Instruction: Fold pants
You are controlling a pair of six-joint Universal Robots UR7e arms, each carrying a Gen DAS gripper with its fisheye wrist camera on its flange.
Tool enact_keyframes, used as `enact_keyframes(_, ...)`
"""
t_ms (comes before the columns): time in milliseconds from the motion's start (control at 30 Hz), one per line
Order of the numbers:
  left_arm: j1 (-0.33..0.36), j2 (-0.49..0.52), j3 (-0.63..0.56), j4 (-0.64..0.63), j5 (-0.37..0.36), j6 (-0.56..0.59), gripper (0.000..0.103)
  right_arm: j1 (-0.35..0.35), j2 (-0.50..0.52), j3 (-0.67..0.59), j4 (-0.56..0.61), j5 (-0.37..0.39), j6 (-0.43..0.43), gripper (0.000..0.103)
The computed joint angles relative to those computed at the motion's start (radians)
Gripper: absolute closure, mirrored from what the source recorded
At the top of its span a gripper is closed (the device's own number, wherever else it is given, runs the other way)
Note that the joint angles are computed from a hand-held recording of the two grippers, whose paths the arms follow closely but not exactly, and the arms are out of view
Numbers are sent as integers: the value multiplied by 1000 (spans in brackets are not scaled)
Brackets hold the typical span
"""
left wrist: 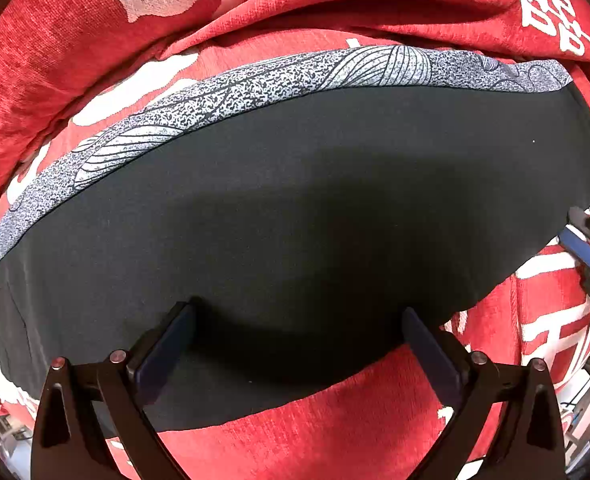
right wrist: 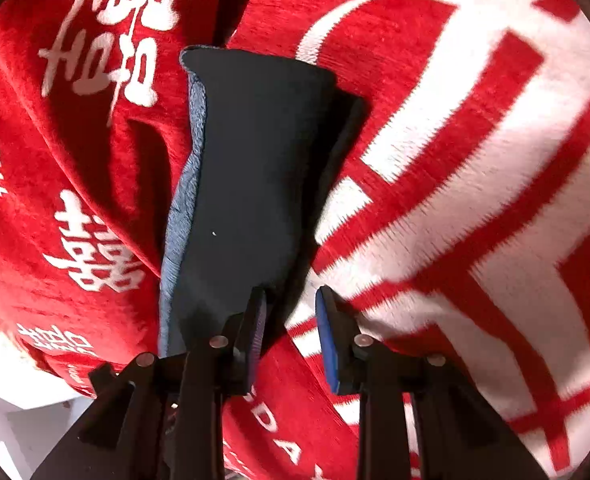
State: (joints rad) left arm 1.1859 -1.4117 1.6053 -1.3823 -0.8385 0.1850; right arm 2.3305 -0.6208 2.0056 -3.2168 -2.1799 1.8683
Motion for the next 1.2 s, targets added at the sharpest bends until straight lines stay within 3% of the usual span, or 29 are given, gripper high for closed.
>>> enact_keyframes(167,-2,-6,7,-3,1,2,0,-25,2,-8,-33,-23,-92,68)
enact_keyframes(300,-3,-9,10,-5,2,-1,0,-26,48,-30,-203,-74,-248,67)
enact_keyframes(433,-3,-10,11,-6,2,1,0,-30,67,-24,-186,-75,-203,70)
enact_keyframes(500,-4,-9,6,0,0,0,0,-42,83,-29,-237,-90,-235,70)
enact_keyframes(600,-24,-14,-7,-2,-4,2,0,-78,86,-36,-272,-51,-280,70)
enact_keyframes(633,-34,-18,-6,-33,-13,17,0,-87,93,-34,-312,-37,-290,70)
enact_keyframes(733,-78,-24,29,-230,-10,74,0,-87,120,-31,-424,-32,-301,85)
enact_keyframes(800,-90,13,37,-328,5,65,0,-75,122,-36,-438,-36,-321,87)
enact_keyframes(967,-74,108,74,-416,61,12,0,-59,115,-45,-441,-43,-355,87)
enact_keyframes(1100,-75,104,179,-606,97,139,0,-58,103,-53,-421,-39,-391,87)
enact_keyframes(1200,-87,104,146,-523,106,123,0,-53,73,-72,-321,-54,-405,87)
